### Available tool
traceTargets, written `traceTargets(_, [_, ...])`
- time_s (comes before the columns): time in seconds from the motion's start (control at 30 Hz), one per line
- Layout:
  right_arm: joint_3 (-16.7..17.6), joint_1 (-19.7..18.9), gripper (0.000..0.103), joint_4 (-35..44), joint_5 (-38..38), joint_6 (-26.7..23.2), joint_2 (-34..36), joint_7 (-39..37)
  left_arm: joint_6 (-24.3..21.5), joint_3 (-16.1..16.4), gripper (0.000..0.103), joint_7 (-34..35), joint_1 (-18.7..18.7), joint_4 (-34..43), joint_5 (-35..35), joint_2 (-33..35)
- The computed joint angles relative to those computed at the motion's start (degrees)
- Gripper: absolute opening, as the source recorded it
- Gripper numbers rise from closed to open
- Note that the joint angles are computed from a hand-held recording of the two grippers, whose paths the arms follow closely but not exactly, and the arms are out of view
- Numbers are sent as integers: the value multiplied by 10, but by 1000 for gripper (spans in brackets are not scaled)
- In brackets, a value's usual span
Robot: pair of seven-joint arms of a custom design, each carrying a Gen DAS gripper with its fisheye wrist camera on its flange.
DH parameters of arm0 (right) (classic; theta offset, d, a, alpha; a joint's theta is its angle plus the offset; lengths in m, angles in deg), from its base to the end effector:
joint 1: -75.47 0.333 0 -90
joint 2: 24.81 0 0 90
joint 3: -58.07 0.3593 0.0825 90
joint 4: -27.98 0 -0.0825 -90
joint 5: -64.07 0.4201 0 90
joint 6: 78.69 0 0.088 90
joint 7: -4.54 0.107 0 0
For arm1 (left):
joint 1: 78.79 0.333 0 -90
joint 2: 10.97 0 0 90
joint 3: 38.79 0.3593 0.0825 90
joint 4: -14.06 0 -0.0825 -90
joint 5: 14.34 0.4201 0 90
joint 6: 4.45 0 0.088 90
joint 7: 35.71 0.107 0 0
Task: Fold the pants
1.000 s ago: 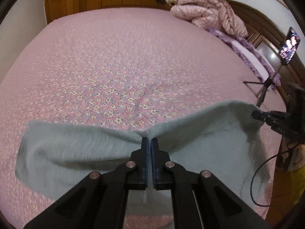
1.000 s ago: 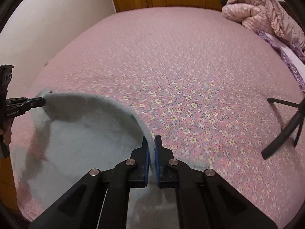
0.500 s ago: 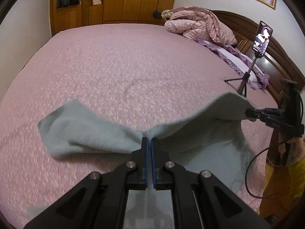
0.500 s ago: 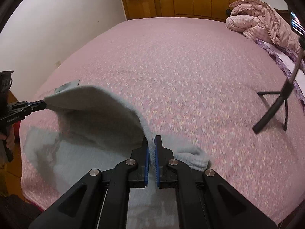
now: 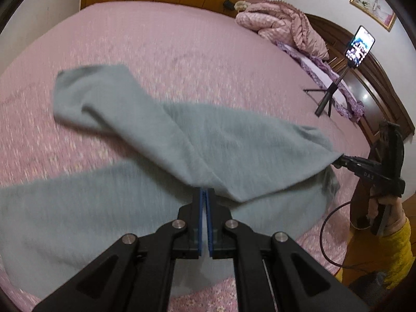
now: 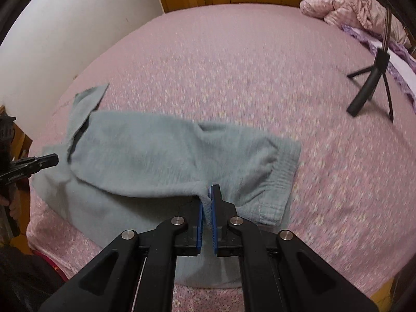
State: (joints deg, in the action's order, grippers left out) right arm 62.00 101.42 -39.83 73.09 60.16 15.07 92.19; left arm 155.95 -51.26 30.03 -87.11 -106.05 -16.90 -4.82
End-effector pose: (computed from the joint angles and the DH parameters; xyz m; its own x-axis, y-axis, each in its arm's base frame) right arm 0.7457 0.4071 0.4617 0.4662 -0.8679 -0.1719 -0.7952 -0.3259 -0.5113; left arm 0.6010 -0.2219 0.4618 0.0259 -0.9583 0.2846 -0.8568 -0.1679 -0.4875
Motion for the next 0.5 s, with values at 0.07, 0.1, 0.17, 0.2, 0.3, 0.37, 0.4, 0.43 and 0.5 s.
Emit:
traceTargets(0.07, [-4, 4, 7, -10, -5, 1, -1, 6, -7, 2, 3, -14, -3, -7, 11, -1])
traceTargets(0.1, [-7, 8, 8, -14, -9, 0, -2, 12, -15, 3, 3, -23, -5, -7, 18, -1])
traceTargets(0.17, [-12, 12, 12, -19, -16, -5, -1, 24, -20, 3, 3, -32, -5, -10, 18, -2])
traceTargets(0.2, [-15, 13, 13, -22, -17, -8, 0, 34, -22, 2, 6, -32, -4, -12, 11, -3])
traceTargets(0.3, [-8, 6, 18, -41, -7, 0, -5, 46, -21, 0, 32, -31, -2, -14, -5, -4])
traceTargets(0.37, [-4, 3, 20, -62, 2, 19, -15, 53, -27, 4, 48, -50, -5, -11, 8, -2])
traceTargets(0.4, [-6, 4, 20, -71, 3, 26, -20, 61, -28, 7, 50, -64, -7, -10, 21, -1])
traceTargets(0.43, [-9, 6, 21, -78, 1, 29, -26, 70, -32, 8, 50, -73, -8, -9, 29, 0])
traceTargets(0.5, [-18, 12, 28, -98, -9, 36, -43, 93, -41, 6, 50, -76, -6, -5, 24, 4])
